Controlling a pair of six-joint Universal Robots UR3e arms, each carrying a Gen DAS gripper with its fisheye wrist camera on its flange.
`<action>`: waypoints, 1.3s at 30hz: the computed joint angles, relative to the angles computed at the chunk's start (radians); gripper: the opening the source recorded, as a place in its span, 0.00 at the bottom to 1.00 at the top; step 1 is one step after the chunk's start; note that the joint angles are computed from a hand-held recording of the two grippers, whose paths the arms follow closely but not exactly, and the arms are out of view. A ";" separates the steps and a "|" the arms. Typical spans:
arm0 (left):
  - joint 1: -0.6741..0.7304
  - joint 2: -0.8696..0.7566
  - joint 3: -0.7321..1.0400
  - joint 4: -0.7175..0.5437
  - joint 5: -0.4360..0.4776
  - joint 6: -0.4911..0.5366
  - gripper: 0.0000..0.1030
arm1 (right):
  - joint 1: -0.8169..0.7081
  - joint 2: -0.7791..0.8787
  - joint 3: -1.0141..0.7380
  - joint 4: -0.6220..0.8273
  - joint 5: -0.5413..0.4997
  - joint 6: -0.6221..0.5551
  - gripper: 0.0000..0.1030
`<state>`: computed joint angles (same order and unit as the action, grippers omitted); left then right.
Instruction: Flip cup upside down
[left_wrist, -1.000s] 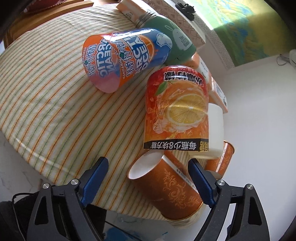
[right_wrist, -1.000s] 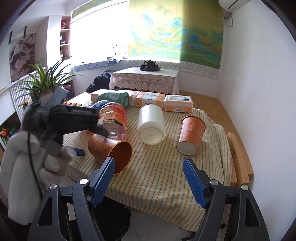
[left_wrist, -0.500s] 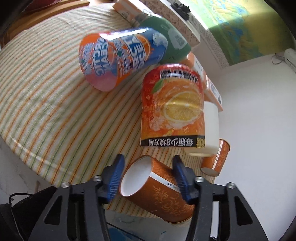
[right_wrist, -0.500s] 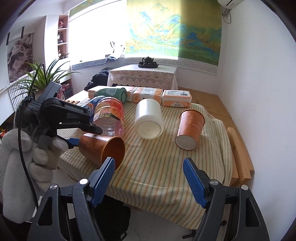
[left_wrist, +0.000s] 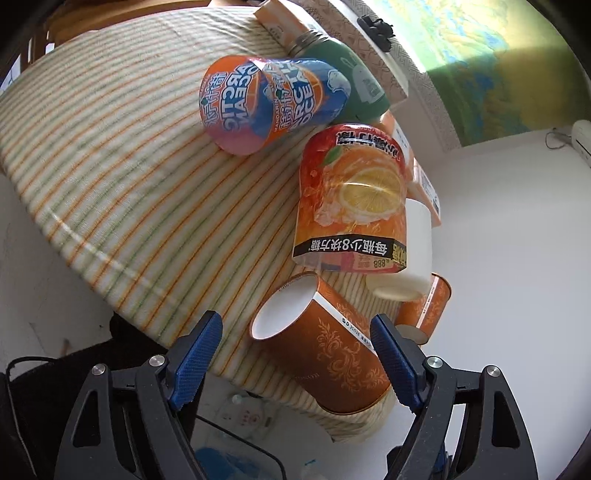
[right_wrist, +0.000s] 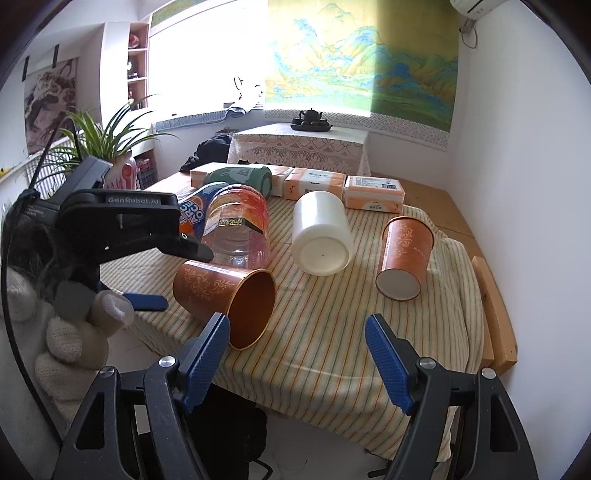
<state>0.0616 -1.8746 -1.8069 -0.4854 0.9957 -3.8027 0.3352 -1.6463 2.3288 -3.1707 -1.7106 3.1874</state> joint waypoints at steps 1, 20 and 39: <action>-0.001 -0.004 0.000 0.003 -0.004 -0.017 0.82 | 0.002 -0.002 0.002 0.001 -0.003 -0.001 0.70; -0.041 -0.013 -0.034 0.124 0.019 -0.016 0.64 | -0.001 0.022 0.023 -0.043 -0.062 0.025 0.70; -0.154 0.003 0.081 0.147 0.211 0.188 0.61 | -0.047 0.029 0.048 -0.074 -0.032 0.047 0.70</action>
